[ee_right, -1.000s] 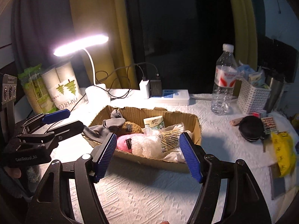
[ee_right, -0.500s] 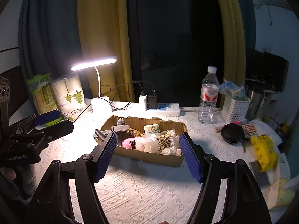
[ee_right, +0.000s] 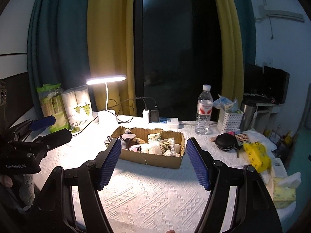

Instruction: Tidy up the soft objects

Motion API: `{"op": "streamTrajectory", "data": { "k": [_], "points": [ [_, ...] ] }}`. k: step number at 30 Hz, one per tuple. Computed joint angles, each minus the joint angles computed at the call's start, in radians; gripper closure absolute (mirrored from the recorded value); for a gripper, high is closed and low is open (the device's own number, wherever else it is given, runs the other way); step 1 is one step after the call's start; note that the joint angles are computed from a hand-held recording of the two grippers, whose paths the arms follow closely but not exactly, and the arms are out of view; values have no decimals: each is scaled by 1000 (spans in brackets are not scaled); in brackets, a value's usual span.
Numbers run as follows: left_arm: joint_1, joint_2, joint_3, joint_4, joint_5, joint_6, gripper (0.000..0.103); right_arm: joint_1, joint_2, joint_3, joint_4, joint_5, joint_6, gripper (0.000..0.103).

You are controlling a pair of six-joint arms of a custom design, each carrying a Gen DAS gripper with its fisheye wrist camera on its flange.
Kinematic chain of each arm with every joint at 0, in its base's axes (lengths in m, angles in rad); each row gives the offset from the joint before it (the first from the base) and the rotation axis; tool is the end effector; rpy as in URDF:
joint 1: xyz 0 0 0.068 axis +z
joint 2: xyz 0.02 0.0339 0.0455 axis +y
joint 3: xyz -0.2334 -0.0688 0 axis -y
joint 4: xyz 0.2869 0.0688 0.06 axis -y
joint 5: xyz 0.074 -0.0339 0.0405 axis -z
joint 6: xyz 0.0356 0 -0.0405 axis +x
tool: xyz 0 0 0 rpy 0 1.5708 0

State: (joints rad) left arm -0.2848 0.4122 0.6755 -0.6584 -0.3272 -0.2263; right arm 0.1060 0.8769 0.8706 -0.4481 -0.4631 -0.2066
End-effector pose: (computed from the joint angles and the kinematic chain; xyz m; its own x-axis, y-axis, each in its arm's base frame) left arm 0.1634 -0.0359 0.2982 -0.3558 -0.1172 -0.9272 -0.1010 0.9911 -0.0865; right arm 0.2500 0.0426 0.3047 -0.3259 -0.2192 -0.9196 -0.5728 0.8196 0.0076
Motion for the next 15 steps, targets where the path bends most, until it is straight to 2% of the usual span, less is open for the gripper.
{"op": "streamTrajectory", "data": {
  "k": [8, 15],
  "points": [
    [-192, -87, -4, -77, -192, -37, 9, -59, -131, -49, -66, -36, -14, 30],
    [-253, -77, 12, -68, -241, -30, 9, -78, -140, -37, -76, -43, -12, 30]
  ]
}}
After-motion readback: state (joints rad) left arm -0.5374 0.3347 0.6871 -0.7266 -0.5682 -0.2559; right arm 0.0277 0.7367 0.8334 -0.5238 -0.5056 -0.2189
